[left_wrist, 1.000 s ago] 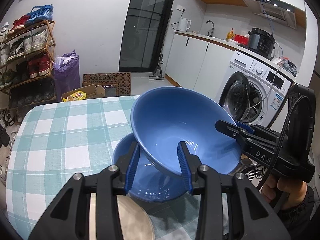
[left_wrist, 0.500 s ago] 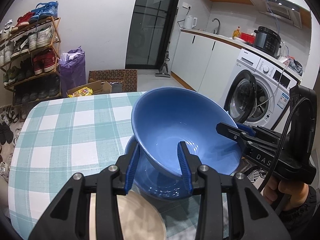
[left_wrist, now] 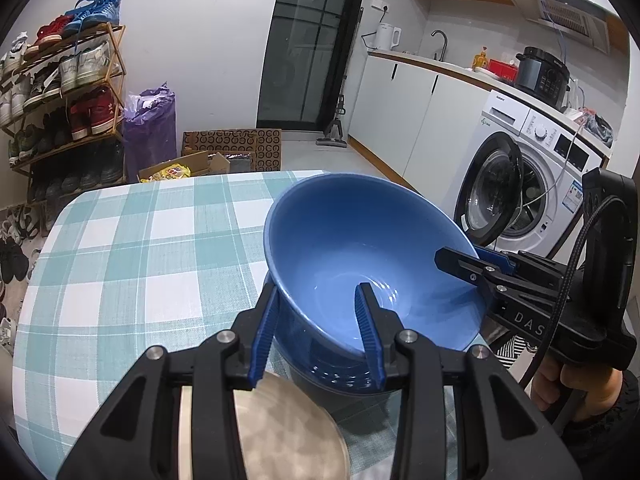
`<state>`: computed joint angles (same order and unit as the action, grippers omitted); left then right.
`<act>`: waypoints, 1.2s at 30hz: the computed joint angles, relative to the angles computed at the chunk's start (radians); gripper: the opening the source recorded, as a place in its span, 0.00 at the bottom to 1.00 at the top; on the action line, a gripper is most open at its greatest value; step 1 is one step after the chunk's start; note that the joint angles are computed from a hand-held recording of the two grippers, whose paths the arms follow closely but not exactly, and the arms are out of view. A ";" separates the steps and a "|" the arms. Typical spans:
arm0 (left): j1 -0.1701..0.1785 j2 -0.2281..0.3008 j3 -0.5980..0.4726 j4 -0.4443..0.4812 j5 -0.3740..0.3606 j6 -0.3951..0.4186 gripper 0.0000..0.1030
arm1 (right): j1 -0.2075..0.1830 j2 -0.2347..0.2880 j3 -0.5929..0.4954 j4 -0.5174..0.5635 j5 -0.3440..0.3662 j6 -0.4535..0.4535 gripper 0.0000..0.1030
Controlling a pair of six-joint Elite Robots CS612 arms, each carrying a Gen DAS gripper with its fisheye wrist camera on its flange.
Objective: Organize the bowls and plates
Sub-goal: 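Lower the held blue bowl into the other blue bowl with both grippers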
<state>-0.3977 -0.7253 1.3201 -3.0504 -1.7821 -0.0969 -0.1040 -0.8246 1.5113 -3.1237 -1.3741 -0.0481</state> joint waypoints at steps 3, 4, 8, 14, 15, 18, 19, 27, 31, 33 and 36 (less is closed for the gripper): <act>-0.003 0.003 0.000 0.003 0.016 0.012 0.37 | 0.004 0.006 -0.003 0.000 -0.009 -0.002 0.27; -0.005 0.004 0.000 0.003 0.022 0.016 0.37 | 0.004 0.008 -0.004 0.000 -0.011 -0.002 0.27; -0.008 0.008 -0.002 0.008 0.037 0.025 0.37 | 0.008 0.016 -0.011 0.014 -0.019 -0.003 0.27; -0.013 0.013 -0.001 0.008 0.069 0.040 0.37 | 0.013 0.024 -0.013 0.020 -0.034 -0.016 0.27; -0.014 0.014 -0.002 0.011 0.071 0.040 0.37 | 0.014 0.024 -0.011 0.020 -0.036 -0.016 0.27; -0.014 0.017 -0.005 0.019 0.075 0.043 0.37 | 0.015 0.025 -0.011 0.021 -0.043 -0.021 0.27; -0.015 0.018 -0.005 0.019 0.077 0.044 0.37 | 0.017 0.026 -0.014 0.025 -0.047 -0.021 0.27; -0.020 0.023 -0.008 0.028 0.102 0.054 0.37 | 0.023 0.033 -0.017 0.034 -0.067 -0.033 0.27; -0.020 0.026 -0.010 0.036 0.106 0.053 0.37 | 0.026 0.037 -0.023 0.043 -0.070 -0.034 0.27; -0.021 0.027 -0.011 0.037 0.106 0.054 0.37 | 0.027 0.038 -0.024 0.043 -0.074 -0.035 0.27; -0.022 0.028 -0.011 0.037 0.110 0.059 0.37 | 0.029 0.040 -0.025 0.042 -0.080 -0.036 0.27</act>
<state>-0.4195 -0.6976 1.3094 -3.0130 -1.6721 -0.0375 -0.0750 -0.7849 1.4861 -3.0814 -1.4538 -0.0842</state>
